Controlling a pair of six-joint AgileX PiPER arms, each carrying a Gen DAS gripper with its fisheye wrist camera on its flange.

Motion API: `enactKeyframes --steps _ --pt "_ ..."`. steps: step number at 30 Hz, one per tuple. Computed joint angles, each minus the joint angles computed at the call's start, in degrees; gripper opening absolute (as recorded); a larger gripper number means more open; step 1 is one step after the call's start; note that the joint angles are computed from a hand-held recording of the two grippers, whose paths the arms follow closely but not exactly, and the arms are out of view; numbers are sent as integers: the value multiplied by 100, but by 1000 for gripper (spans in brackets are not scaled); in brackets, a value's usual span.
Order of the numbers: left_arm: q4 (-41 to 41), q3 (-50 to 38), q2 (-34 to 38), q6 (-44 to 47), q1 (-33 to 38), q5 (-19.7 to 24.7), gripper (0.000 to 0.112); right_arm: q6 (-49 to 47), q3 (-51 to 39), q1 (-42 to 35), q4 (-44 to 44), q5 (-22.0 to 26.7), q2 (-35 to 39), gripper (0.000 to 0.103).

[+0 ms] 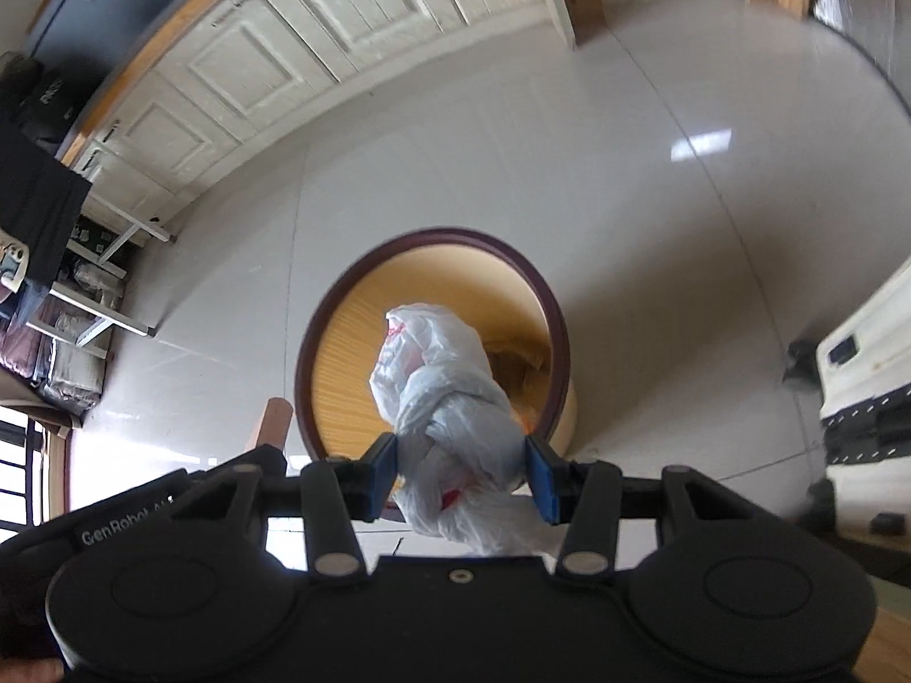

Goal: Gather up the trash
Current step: 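Carry the white bag and cardboard strip with both tools over the wastebasket, then open both tools to drop the bag and strip into the wastebasket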

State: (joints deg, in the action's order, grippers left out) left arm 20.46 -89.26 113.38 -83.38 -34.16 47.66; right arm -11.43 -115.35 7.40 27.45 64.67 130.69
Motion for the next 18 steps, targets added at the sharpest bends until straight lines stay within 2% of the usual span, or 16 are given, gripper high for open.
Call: enactKeyframes --steps 3,7,8,9,10,11,13,18 --pt "96 238 9 -298 122 -351 27 73 -225 30 81 -2 278 49" --pt "382 209 141 -465 241 -451 27 -149 -560 -41 736 -2 639 51" --pt "421 160 203 -488 263 -444 28 -186 -620 -58 927 -7 718 60" --pt "352 64 280 -395 286 -355 29 -125 -682 -51 960 -19 771 79" --pt "207 -89 385 -232 321 -185 30 -50 -654 -30 857 -94 763 86" --pt "107 -218 483 -146 341 -52 35 -8 -554 14 675 -221 702 88" --pt "-60 -247 541 -55 368 16 42 -94 -458 61 419 -299 660 88" --pt "-391 -326 596 355 427 315 55 -5 -533 78 13 -90 686 87"
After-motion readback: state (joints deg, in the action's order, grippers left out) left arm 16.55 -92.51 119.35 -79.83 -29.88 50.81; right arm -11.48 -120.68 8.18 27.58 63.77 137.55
